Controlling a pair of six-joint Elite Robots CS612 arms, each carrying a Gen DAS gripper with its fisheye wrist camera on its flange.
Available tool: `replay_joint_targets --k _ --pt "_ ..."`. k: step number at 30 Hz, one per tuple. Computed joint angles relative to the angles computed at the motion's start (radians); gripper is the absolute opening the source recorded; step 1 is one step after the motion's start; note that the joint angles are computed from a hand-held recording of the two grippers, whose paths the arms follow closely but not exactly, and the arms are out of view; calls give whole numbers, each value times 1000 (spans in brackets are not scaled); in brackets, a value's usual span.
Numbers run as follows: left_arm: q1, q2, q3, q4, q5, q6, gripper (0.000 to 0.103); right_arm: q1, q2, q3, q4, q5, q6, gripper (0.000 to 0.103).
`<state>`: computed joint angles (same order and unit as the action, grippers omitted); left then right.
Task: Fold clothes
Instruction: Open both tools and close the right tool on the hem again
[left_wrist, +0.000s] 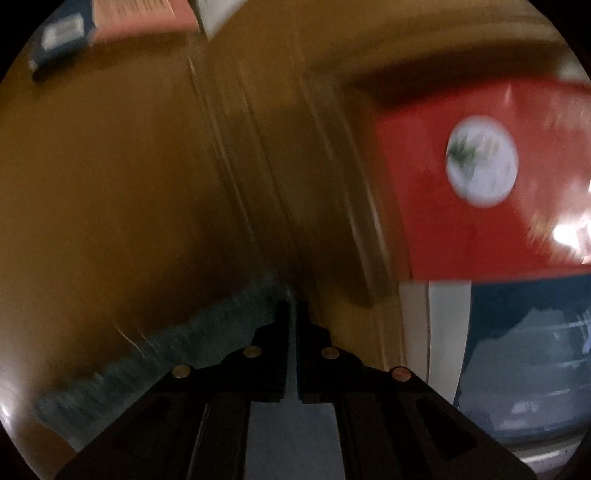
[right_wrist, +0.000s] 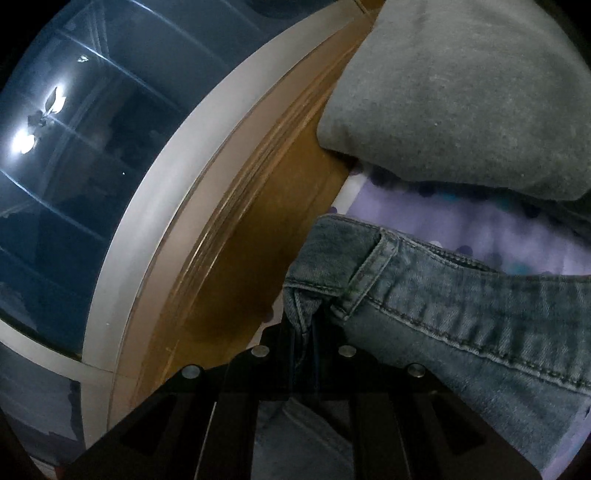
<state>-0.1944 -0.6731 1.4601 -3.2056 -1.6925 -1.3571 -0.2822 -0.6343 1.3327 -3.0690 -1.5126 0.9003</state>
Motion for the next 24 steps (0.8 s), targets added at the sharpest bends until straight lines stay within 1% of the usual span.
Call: replay_joint_targets --k 1,2,3,4,5,6,7,9,11,13,14,16,18,19,22,23,24 --pt "3 -4 12 -35 7 -2 23 1 0 0 -5 -4 -8 11" --pt "6 -7 24 -69 14 -3 45 1 0 0 -12 -8 -17 17" --pt "5 -17 39 -88 37 8 55 2 -1 3 -29 -9 -34 44" --pt "-1 -34 62 -101 80 35 71 2 -4 11 -65 5 -59 77" --pt "-9 -53 90 -122 124 70 82 1 -12 25 -103 26 -91 87" --pt "-17 -71 119 -147 166 107 83 2 -21 38 -134 38 -124 89" --pt "-23 -89 148 -163 187 142 83 9 -33 50 -139 9 -165 90" --pt "-25 -120 199 -154 145 193 83 25 -66 83 -127 -38 -285 90" --pt "-20 -133 236 -166 90 211 83 38 -95 114 -96 -75 -384 90" --pt "-17 -141 284 -206 42 212 83 49 -119 147 -65 -98 -445 90" --pt "-15 -139 299 -217 16 199 83 53 -130 167 -56 -105 -460 90" --pt "-10 -123 316 -240 -54 148 83 54 -151 214 -57 -103 -439 90" --pt "1 -92 318 -310 -141 71 83 47 -165 254 -59 -94 -392 90" --pt "2 -82 324 -340 -162 46 83 43 -172 272 -61 -87 -365 90" --pt "-3 -67 332 -376 -197 29 83 37 -205 331 -96 -67 -292 90" --pt "-5 -62 333 -388 -207 22 82 34 -216 349 -105 -64 -282 90" --pt "-5 -56 330 -405 -214 11 82 29 -216 355 -112 -61 -279 90"
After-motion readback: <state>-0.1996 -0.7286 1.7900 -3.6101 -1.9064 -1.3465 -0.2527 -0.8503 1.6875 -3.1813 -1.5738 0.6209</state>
